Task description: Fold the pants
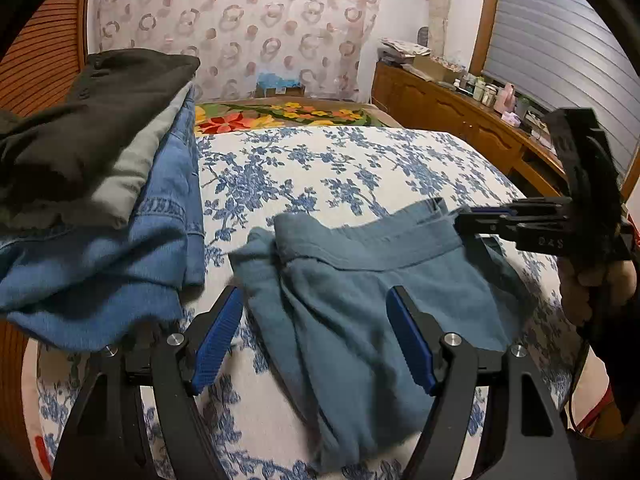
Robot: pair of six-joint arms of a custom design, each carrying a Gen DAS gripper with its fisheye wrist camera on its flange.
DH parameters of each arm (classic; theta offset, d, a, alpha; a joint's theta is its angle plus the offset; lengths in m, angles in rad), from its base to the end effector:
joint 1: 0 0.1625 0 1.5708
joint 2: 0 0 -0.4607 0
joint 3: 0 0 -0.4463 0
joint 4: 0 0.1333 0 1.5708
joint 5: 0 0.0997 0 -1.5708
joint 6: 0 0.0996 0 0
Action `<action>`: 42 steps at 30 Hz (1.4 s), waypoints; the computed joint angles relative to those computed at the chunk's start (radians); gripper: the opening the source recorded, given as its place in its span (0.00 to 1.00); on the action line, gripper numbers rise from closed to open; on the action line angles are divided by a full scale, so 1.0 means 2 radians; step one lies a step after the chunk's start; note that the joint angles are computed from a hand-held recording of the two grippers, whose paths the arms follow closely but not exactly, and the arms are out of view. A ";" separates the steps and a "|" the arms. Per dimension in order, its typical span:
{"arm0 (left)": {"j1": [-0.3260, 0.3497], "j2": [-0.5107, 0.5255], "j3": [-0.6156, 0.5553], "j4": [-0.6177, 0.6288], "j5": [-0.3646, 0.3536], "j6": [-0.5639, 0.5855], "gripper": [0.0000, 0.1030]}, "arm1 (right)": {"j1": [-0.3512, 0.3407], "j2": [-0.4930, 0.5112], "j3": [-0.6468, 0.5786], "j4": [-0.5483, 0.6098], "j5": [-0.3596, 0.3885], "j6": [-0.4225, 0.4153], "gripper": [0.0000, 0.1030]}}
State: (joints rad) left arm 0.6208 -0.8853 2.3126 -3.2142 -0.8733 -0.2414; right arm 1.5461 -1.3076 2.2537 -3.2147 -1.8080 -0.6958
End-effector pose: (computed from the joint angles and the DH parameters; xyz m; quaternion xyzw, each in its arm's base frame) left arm -0.2669 -0.4334 0.0242 0.2896 0.8891 -0.2745 0.2243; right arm 0.0970 -0.5220 0.2352 0.2691 -0.8944 0.2785 0.2237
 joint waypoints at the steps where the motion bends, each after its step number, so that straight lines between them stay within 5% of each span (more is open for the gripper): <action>1: 0.002 0.000 -0.002 0.002 -0.001 -0.001 0.73 | 0.001 0.001 0.002 -0.011 0.007 -0.008 0.09; 6: 0.008 0.000 -0.010 0.013 0.004 -0.005 0.73 | 0.005 0.002 0.010 -0.073 0.050 -0.045 0.07; 13: 0.020 -0.001 -0.021 0.026 -0.003 -0.006 0.73 | 0.006 0.031 -0.021 -0.044 -0.004 -0.022 0.07; 20: 0.031 0.006 -0.036 0.041 -0.002 -0.006 0.71 | 0.006 0.029 -0.027 -0.024 -0.013 -0.004 0.08; 30: 0.030 0.007 -0.037 0.046 -0.004 -0.004 0.71 | 0.008 -0.007 0.002 -0.022 -0.019 0.022 0.44; 42: 0.036 0.013 -0.036 0.044 -0.006 -0.003 0.71 | -0.010 -0.051 0.052 -0.005 -0.028 0.056 0.44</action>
State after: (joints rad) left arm 0.6934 -0.8593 2.2402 -3.1266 -0.8856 -0.2470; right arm 1.5269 -1.4104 2.3587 -3.2240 -1.8631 -0.5840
